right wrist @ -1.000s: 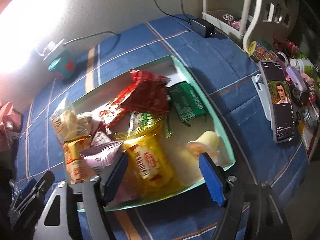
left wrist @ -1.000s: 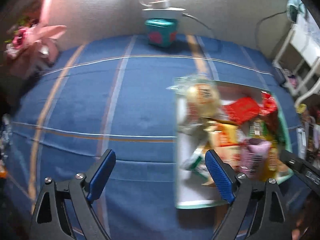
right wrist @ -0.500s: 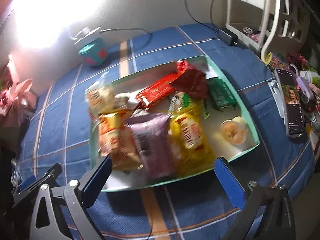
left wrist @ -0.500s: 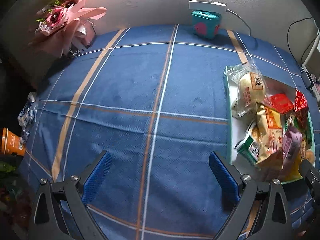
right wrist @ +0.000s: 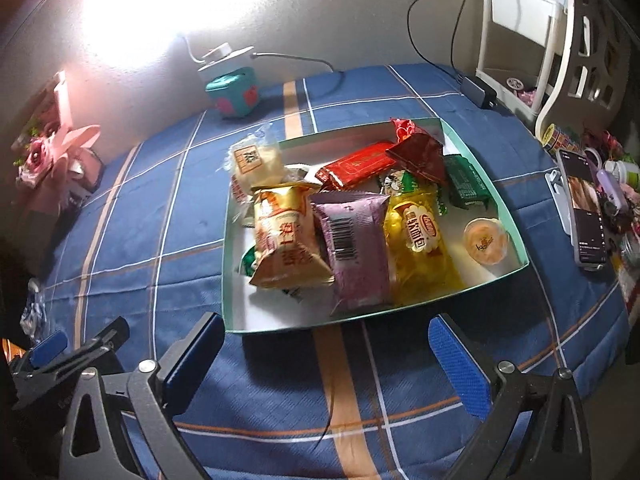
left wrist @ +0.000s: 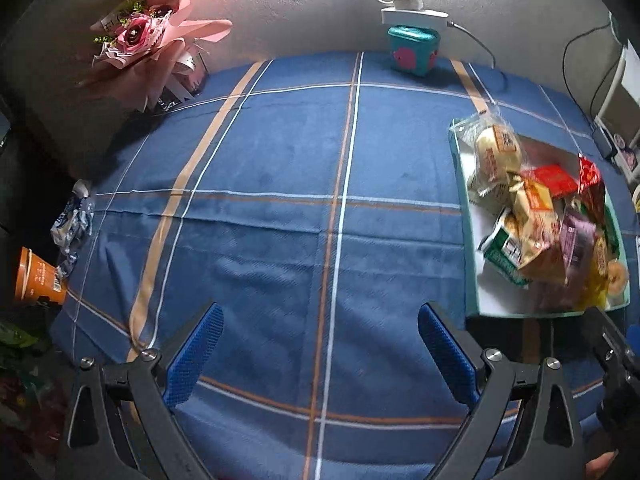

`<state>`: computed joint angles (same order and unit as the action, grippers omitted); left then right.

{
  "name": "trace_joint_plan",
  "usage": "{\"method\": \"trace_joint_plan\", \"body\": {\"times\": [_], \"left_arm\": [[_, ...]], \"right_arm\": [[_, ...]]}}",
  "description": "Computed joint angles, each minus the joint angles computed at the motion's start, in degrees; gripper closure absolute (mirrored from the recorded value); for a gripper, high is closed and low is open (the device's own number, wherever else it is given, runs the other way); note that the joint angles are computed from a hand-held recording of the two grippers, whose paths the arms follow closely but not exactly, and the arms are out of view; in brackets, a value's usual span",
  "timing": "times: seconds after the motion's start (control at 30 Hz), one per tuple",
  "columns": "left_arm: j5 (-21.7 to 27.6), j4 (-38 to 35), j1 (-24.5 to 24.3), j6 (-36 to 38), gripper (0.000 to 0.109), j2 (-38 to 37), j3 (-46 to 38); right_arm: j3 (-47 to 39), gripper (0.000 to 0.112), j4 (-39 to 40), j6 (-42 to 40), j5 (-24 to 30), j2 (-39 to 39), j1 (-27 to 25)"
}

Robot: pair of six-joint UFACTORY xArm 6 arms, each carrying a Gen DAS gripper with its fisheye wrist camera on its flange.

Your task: Organize snacks

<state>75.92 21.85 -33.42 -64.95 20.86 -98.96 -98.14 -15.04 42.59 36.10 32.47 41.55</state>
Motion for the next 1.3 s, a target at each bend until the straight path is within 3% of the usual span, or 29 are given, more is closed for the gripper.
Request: {"method": "trace_joint_plan", "body": {"times": [0.33, 1.3], "left_arm": [[-1.09, -0.25, -0.49, -0.88, 0.011, -3.33, 4.25], [-0.62, -0.51, 0.21, -0.87, 0.011, -2.11, 2.75]], "right_arm": [[1.79, 0.009, -2.81, 1.46, -0.42, -1.23, 0.82], [-2.12, 0.009, -3.61, -1.57, 2.92, 1.11, 0.84]]}}
